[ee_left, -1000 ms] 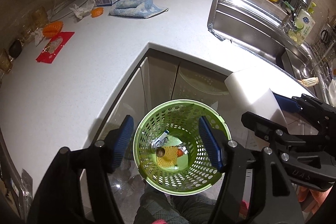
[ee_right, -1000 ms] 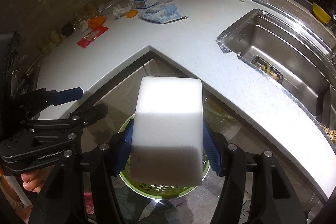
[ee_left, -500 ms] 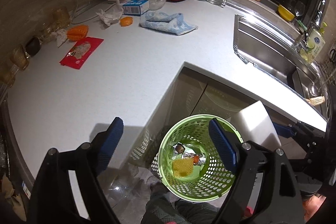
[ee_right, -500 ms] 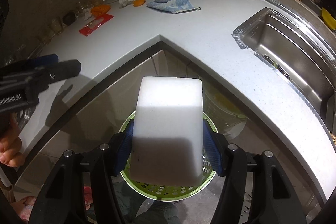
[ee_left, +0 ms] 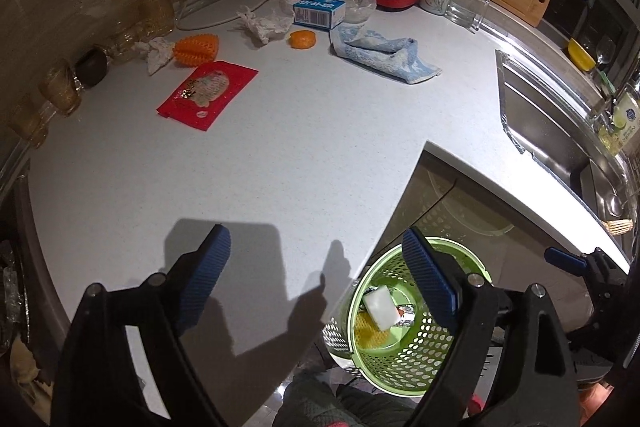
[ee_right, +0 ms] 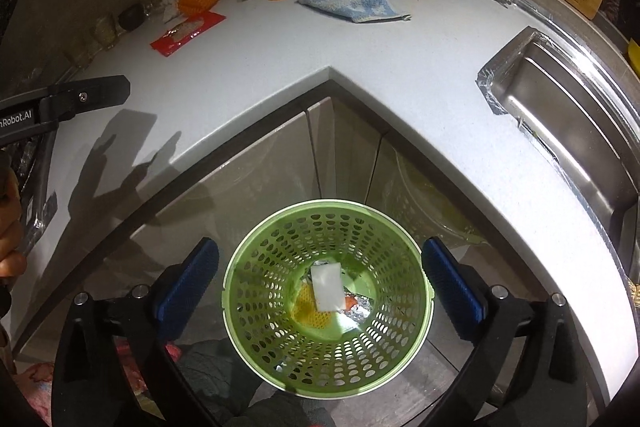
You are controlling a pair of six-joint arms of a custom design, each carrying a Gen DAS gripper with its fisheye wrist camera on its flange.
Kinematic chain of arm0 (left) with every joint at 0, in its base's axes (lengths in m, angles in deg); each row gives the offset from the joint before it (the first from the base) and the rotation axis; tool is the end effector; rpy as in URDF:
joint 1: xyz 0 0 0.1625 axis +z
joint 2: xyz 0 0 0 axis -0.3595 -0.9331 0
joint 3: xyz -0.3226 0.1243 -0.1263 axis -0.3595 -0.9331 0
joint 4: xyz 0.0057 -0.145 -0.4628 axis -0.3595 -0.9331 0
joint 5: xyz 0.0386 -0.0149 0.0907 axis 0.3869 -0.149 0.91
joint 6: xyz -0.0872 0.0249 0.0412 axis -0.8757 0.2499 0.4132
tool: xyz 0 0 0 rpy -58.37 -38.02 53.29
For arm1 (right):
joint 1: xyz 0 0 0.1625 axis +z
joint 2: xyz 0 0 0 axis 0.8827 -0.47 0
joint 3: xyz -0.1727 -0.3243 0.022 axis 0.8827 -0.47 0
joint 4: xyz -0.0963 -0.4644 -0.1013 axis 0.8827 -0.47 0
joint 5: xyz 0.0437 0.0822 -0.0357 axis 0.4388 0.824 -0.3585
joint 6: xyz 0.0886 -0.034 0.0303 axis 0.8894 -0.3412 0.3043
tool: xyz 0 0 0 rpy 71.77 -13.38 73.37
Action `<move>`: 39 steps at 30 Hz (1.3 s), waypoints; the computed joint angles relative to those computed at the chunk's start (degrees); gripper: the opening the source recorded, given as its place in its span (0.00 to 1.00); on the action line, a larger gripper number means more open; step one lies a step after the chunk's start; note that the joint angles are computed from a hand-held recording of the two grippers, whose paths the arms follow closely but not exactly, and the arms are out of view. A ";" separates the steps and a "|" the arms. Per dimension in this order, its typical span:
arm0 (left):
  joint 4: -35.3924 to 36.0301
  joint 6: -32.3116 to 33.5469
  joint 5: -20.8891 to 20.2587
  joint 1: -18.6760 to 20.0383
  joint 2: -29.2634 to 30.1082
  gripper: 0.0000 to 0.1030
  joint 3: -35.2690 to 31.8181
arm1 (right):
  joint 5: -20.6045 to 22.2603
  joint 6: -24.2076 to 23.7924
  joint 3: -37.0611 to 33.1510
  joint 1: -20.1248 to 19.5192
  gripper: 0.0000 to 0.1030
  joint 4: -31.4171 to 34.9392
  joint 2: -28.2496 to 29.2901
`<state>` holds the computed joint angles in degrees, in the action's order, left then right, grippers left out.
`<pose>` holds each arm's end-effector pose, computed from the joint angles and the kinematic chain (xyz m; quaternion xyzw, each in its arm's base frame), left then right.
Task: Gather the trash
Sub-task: 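Move both tools back over the counter toward the red bag and towel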
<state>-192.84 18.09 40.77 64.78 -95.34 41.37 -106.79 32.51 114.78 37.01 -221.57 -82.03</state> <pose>-0.2459 -0.5176 0.1322 0.1870 0.9032 -0.2264 0.3131 0.1495 -0.4663 0.1774 0.1639 -0.9082 0.2115 0.3217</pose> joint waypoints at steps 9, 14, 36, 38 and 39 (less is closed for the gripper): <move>-5.94 9.65 2.72 3.96 1.14 0.93 -3.36 | 0.40 1.87 -6.86 2.21 0.98 -1.14 6.29; -9.39 17.13 2.79 8.08 3.91 0.93 -7.89 | 0.23 2.07 -12.35 3.31 0.98 -1.65 11.39; -4.51 24.22 -2.36 20.01 20.99 0.93 -30.40 | -5.15 -1.24 -41.78 4.09 0.98 2.99 35.32; -4.20 24.29 -2.62 20.15 21.41 0.93 -30.93 | -5.02 -1.43 -43.05 3.97 0.98 3.60 36.22; -4.18 24.46 -2.73 20.22 21.47 0.93 -31.06 | -5.02 -1.49 -43.64 3.92 0.98 3.86 36.66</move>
<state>-197.02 42.55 38.04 85.00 -73.87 10.32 -111.81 31.02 71.14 40.93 -217.71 -45.38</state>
